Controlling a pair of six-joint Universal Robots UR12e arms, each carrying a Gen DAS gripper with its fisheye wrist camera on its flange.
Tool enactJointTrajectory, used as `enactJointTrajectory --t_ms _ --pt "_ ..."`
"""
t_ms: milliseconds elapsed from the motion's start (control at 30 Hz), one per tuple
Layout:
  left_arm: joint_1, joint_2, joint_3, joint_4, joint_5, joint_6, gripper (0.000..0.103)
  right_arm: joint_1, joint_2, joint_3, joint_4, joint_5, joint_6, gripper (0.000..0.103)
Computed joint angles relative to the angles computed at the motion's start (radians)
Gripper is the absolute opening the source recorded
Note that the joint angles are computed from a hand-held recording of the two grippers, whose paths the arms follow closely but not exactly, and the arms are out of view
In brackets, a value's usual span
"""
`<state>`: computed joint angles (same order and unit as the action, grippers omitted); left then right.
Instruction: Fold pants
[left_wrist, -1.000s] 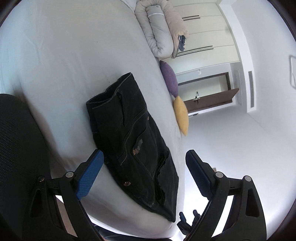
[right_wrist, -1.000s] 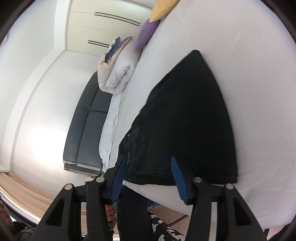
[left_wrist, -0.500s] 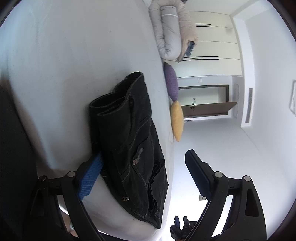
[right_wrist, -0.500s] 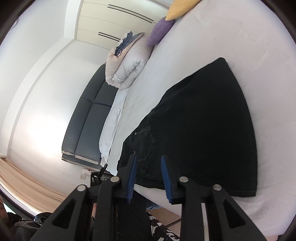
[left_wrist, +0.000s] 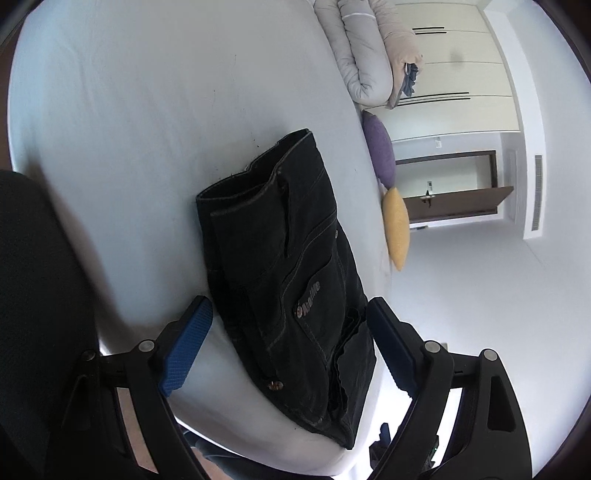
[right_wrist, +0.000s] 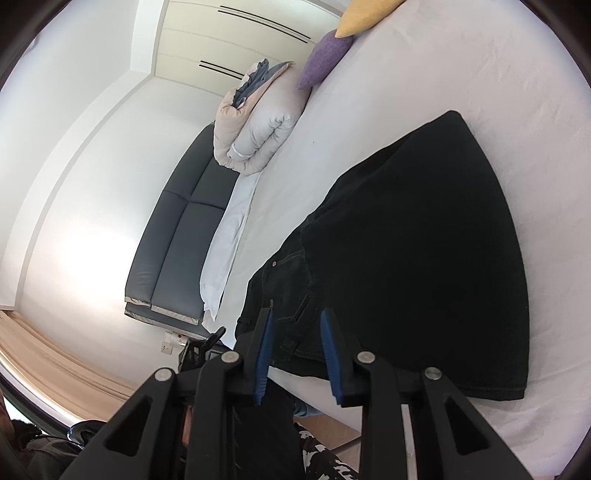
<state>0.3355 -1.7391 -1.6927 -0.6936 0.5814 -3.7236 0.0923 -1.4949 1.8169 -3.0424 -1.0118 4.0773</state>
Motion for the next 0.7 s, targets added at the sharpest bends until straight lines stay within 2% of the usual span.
enactJointTrajectory --t_ms 100,267,333,400,467,533,567,633,667,700 --pt "0.002 -0.025 -0.008 0.085 -0.038 -0.092 0.086 0.0 0.004 -0.002 -0.005 0.006 0.002 0.029" --pt "0.011 -0.074 -0.037 0.359 -0.1 -0.365 0.086 0.002 0.016 -0.02 0.003 0.017 -0.014 0.029" --pt "0.008 -0.084 -0.038 0.404 -0.097 -0.413 0.085 0.002 0.02 -0.028 0.016 0.02 -0.03 0.029" --pt "0.006 -0.084 -0.035 0.395 -0.093 -0.404 0.085 0.008 0.028 -0.047 0.046 0.017 -0.052 0.028" --pt "0.003 -0.089 -0.028 0.396 -0.089 -0.401 0.079 0.018 0.038 -0.077 0.104 0.001 -0.098 0.024" --pt "-0.001 -0.09 -0.016 0.353 -0.083 -0.376 0.065 0.031 0.052 -0.118 0.187 -0.021 -0.155 0.021" --pt "0.0 -0.082 -0.02 0.336 -0.085 -0.36 0.06 0.035 0.061 -0.136 0.212 -0.025 -0.172 0.018" --pt "-0.004 -0.076 -0.01 0.267 -0.069 -0.297 0.036 0.042 0.082 -0.178 0.274 -0.037 -0.211 0.014" --pt "-0.005 -0.074 -0.007 0.238 -0.06 -0.27 0.032 0.045 0.096 -0.203 0.303 -0.04 -0.226 0.013" --pt "-0.006 -0.074 -0.005 0.233 -0.058 -0.255 0.032 0.047 0.115 -0.228 0.322 -0.031 -0.238 0.013"
